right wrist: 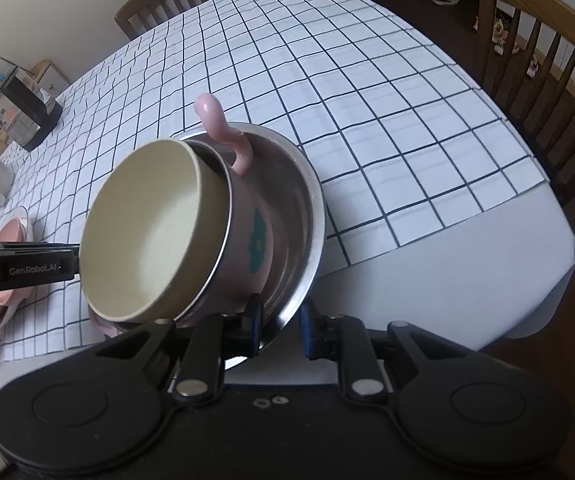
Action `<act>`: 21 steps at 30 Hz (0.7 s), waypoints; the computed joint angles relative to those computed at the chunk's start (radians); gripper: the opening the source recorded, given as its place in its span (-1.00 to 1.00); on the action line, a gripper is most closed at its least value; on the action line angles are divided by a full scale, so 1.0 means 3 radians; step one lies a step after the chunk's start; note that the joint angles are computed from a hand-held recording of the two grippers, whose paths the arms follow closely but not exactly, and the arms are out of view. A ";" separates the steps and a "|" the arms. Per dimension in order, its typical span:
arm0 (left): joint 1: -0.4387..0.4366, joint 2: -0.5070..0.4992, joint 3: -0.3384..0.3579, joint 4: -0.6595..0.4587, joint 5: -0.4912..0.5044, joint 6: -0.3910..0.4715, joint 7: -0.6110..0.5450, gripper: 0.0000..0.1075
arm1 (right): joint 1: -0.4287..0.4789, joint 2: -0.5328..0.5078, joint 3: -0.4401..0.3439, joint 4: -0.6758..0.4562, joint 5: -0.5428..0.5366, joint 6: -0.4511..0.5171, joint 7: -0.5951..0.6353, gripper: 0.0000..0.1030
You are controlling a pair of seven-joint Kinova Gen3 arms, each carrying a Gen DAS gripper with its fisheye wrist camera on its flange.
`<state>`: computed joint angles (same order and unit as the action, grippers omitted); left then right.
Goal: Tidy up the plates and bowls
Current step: 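Lift the nested steel bowl stack with both grippers and carry it to the plates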
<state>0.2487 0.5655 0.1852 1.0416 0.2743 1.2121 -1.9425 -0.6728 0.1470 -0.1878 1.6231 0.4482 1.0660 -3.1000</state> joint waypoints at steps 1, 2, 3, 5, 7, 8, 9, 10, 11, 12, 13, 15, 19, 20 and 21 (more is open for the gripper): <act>-0.0002 -0.0011 -0.0001 0.0014 0.0005 -0.0005 0.0004 -0.75 | -0.0011 0.0005 -0.0004 -0.0008 0.0018 0.0026 0.0004 -0.63; -0.0008 -0.0027 0.0002 0.0035 0.0011 -0.0014 -0.0002 -0.76 | -0.0018 0.0004 -0.0006 -0.0007 0.0028 0.0035 0.0002 -0.63; -0.0014 -0.0041 0.0003 0.0054 0.0018 -0.0025 -0.0006 -0.76 | -0.0019 -0.0002 -0.0008 -0.0004 0.0024 0.0039 0.0006 -0.63; -0.0023 -0.0075 0.0000 0.0094 0.0030 -0.0051 0.0003 -0.76 | -0.0020 -0.0019 -0.0012 0.0004 0.0024 0.0037 0.0002 -0.63; -0.0030 -0.0126 -0.0004 0.0156 0.0031 -0.0093 0.0002 -0.76 | -0.0021 -0.0036 -0.0021 0.0013 0.0031 0.0029 0.0003 -0.63; -0.0034 -0.0160 -0.0006 0.0195 0.0034 -0.0120 0.0004 -0.76 | -0.0021 -0.0041 -0.0025 0.0014 0.0034 0.0024 0.0005 -0.63; -0.0044 -0.0192 -0.0004 0.0231 0.0041 -0.0141 -0.0006 -0.76 | -0.0022 -0.0049 -0.0031 0.0020 0.0040 0.0016 0.0012 -0.63; -0.0049 -0.0218 -0.0002 0.0258 0.0041 -0.0160 -0.0019 -0.76 | -0.0027 -0.0050 -0.0038 0.0013 0.0050 0.0024 0.0020 -0.63; -0.0051 -0.0247 -0.0003 0.0287 0.0041 -0.0179 -0.0023 -0.76 | -0.0035 -0.0050 -0.0044 0.0004 0.0063 0.0040 0.0024 -0.63; -0.0057 -0.0264 -0.0004 0.0300 0.0045 -0.0185 -0.0022 -0.76 | -0.0043 -0.0052 -0.0050 -0.0002 0.0078 0.0049 0.0032 -0.63; -0.0062 -0.0296 -0.0005 0.0328 0.0047 -0.0202 -0.0024 -0.76 | -0.0048 -0.0055 -0.0055 -0.0005 0.0090 0.0055 0.0048 -0.63; -0.0070 -0.0348 -0.0008 0.0371 0.0048 -0.0232 -0.0032 -0.76 | -0.0055 -0.0060 -0.0060 -0.0018 0.0105 0.0065 0.0053 -0.63; -0.0110 -0.0439 -0.0018 0.0421 0.0077 -0.0253 -0.0018 -0.76 | -0.0094 -0.0058 -0.0080 -0.0090 0.0158 0.0133 0.0075 -0.63; -0.0122 -0.0457 -0.0022 0.0427 0.0084 -0.0249 -0.0009 -0.76 | -0.0103 -0.0055 -0.0083 -0.0118 0.0171 0.0154 0.0089 -0.63; -0.0127 -0.0476 -0.0030 0.0428 0.0083 -0.0245 0.0009 -0.76 | -0.0113 -0.0051 -0.0085 -0.0148 0.0182 0.0178 0.0104 -0.63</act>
<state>0.2106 0.4227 0.1762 1.1700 0.2991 1.1386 -1.9398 -0.7066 0.1318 -0.2134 1.5787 0.5030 1.1192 -3.0688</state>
